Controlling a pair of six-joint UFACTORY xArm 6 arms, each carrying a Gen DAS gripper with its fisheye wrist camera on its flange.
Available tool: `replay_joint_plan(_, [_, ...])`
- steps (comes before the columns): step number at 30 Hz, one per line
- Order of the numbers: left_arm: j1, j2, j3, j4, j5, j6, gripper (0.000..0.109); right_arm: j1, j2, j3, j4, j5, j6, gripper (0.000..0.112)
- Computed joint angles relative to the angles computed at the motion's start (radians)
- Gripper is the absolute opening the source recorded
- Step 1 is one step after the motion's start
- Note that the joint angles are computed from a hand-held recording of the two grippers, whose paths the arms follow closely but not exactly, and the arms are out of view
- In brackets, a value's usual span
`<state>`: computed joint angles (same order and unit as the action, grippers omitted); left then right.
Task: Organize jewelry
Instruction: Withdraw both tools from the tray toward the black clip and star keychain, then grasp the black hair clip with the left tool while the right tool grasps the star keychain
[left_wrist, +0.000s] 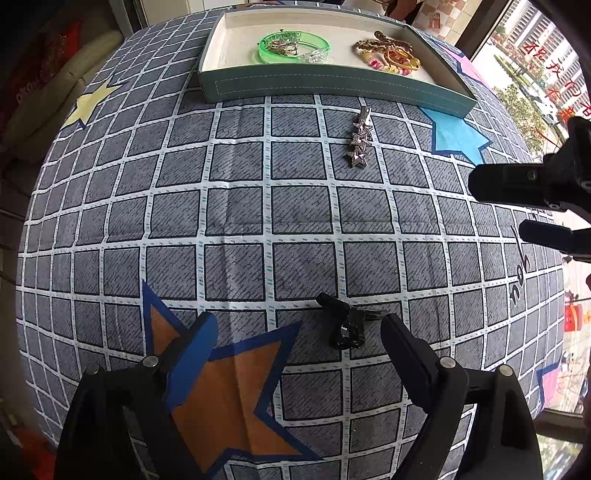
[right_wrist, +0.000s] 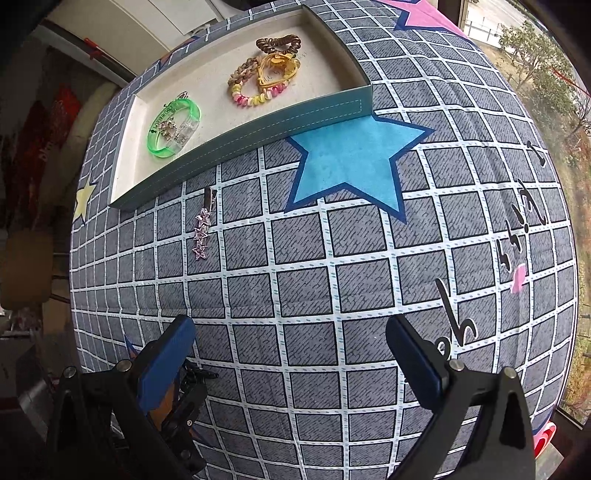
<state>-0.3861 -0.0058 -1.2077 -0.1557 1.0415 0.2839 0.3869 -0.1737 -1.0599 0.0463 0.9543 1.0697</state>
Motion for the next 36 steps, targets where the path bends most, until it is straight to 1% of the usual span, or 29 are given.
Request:
replay_joint_plan(2, [-0.007, -0.012, 0.018, -0.002, -0.018, 0.01, 0.098, -0.004, 0.02, -0.015, 0.005, -0.004, -0.014, 0.103])
replay_joint_plan(3, [-0.013, -0.016, 0.024, 0.0, -0.026, 0.013, 0.092, -0.006, 0.03, -0.024, 0.008, -0.007, -0.021, 0.103])
replay_joint_plan(5, [-0.013, -0.015, 0.026, 0.003, -0.029, 0.021, 0.09, -0.009, 0.05, -0.041, 0.009, -0.012, -0.037, 0.103])
replay_joint_plan(6, [-0.014, -0.015, 0.028, 0.0, -0.034, 0.021, 0.086, -0.01, 0.062, -0.052, 0.009, -0.014, -0.047, 0.103])
replay_joint_plan(7, [-0.015, -0.015, 0.03, -0.002, -0.036, 0.021, 0.078, -0.012, 0.076, -0.063, 0.009, -0.017, -0.055, 0.103])
replay_joint_plan(9, [-0.015, -0.018, 0.039, 0.002, -0.051, 0.025, 0.076, -0.016, 0.102, -0.085, 0.015, -0.025, -0.073, 0.103])
replay_joint_plan(10, [-0.015, -0.022, 0.044, 0.001, -0.055, 0.028, 0.073, -0.019, 0.116, -0.098, 0.015, -0.027, -0.082, 0.103])
replay_joint_plan(11, [-0.017, -0.028, 0.055, 0.004, -0.069, 0.028, 0.069, -0.022, 0.13, -0.111, 0.015, -0.029, -0.091, 0.103])
replay_joint_plan(13, [-0.022, -0.037, 0.067, 0.005, -0.086, 0.037, 0.053, -0.028, 0.158, -0.137, 0.013, -0.033, -0.111, 0.102])
replay_joint_plan(14, [-0.019, -0.042, 0.069, -0.001, -0.086, 0.042, 0.048, -0.031, 0.172, -0.151, 0.01, -0.032, -0.121, 0.099])
replay_joint_plan(17, [-0.002, -0.036, 0.049, -0.037, -0.061, 0.06, 0.048, -0.039, 0.217, -0.196, 0.002, -0.022, -0.144, 0.09])
replay_joint_plan(20, [0.018, -0.036, 0.038, -0.049, -0.049, 0.065, 0.048, -0.042, 0.261, -0.236, -0.001, -0.011, -0.159, 0.075])
replay_joint_plan(22, [0.025, -0.042, 0.035, -0.055, -0.043, 0.065, 0.048, -0.039, 0.286, -0.256, -0.007, -0.012, -0.165, 0.074])
replay_joint_plan(24, [0.03, -0.046, 0.03, -0.057, -0.038, 0.069, 0.048, -0.035, 0.312, -0.281, -0.015, -0.005, -0.174, 0.071])
replay_joint_plan(28, [0.05, -0.037, 0.002, -0.061, -0.019, 0.087, 0.048, -0.013, 0.366, -0.355, -0.09, 0.047, -0.175, 0.067])
replay_joint_plan(30, [0.058, -0.034, -0.011, -0.061, -0.01, 0.092, 0.048, -0.005, 0.392, -0.394, -0.124, 0.083, -0.177, 0.055])
replay_joint_plan(31, [0.067, -0.029, -0.025, -0.064, 0.0, 0.101, 0.048, -0.001, 0.404, -0.414, -0.14, 0.102, -0.181, 0.053])
replay_joint_plan(34, [0.07, -0.029, -0.035, -0.064, 0.01, 0.106, 0.048, 0.014, 0.432, -0.459, -0.187, 0.155, -0.197, 0.036])
replay_joint_plan(35, [0.064, -0.029, -0.025, -0.064, 0.0, 0.104, 0.048, 0.017, 0.434, -0.463, -0.199, 0.164, -0.203, 0.024])
replay_joint_plan(36, [0.062, -0.034, -0.023, -0.063, 0.002, 0.103, 0.048, 0.018, 0.434, -0.464, -0.206, 0.169, -0.208, 0.022])
